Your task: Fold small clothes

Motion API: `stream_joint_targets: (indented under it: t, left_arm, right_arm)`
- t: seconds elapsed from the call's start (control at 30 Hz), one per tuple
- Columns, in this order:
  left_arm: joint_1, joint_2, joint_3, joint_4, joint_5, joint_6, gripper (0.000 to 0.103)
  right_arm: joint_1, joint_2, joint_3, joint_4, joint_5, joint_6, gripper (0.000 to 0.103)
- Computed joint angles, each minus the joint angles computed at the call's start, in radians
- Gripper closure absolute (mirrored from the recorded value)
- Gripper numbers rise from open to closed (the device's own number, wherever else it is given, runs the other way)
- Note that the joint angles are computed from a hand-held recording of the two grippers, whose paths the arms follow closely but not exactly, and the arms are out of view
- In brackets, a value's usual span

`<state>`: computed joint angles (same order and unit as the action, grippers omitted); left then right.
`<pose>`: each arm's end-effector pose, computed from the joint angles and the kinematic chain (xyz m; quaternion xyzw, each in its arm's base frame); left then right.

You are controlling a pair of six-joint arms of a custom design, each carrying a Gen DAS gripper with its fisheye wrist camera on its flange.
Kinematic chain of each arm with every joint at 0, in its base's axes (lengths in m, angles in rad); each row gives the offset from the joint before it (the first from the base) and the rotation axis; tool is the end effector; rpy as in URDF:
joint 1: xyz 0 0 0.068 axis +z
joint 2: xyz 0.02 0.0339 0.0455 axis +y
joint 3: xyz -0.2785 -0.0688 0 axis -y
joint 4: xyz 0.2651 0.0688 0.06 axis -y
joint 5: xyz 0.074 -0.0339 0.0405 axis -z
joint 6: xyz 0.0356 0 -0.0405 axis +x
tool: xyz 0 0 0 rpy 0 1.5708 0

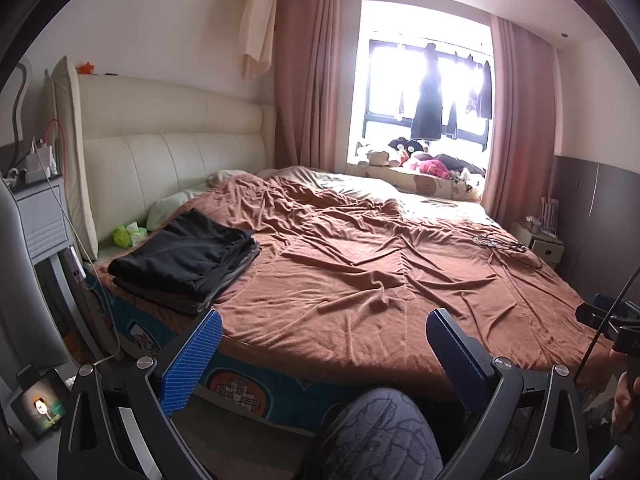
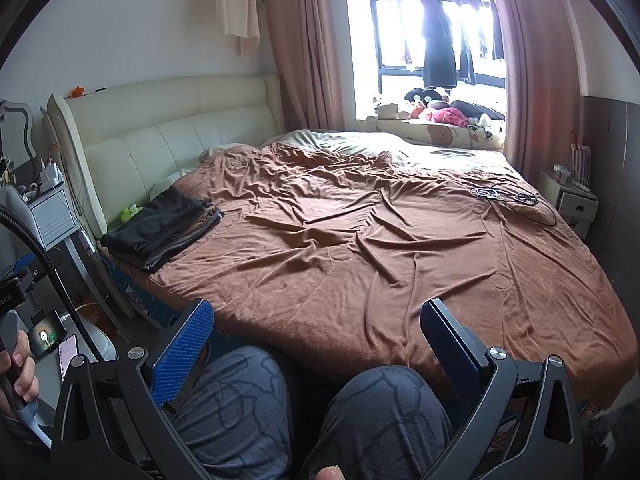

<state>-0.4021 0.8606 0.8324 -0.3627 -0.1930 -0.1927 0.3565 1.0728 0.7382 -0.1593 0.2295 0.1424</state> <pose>0.1921 -0.0743 0.3357 0.0331 0.8282 -0.0857 0.5529 0.2397 0.0806 0.2763 -0.0327 0.8543 0.0305 0.5179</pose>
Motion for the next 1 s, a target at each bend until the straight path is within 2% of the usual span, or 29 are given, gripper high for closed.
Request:
stream_joint_targets:
  t: [1.0]
  left_arm:
    - [0.002,0.008,0.001,0.000,0.003,0.026,0.000]
  right_arm:
    - [0.001,0.004,-0.006,0.006,0.021,0.000,0.000]
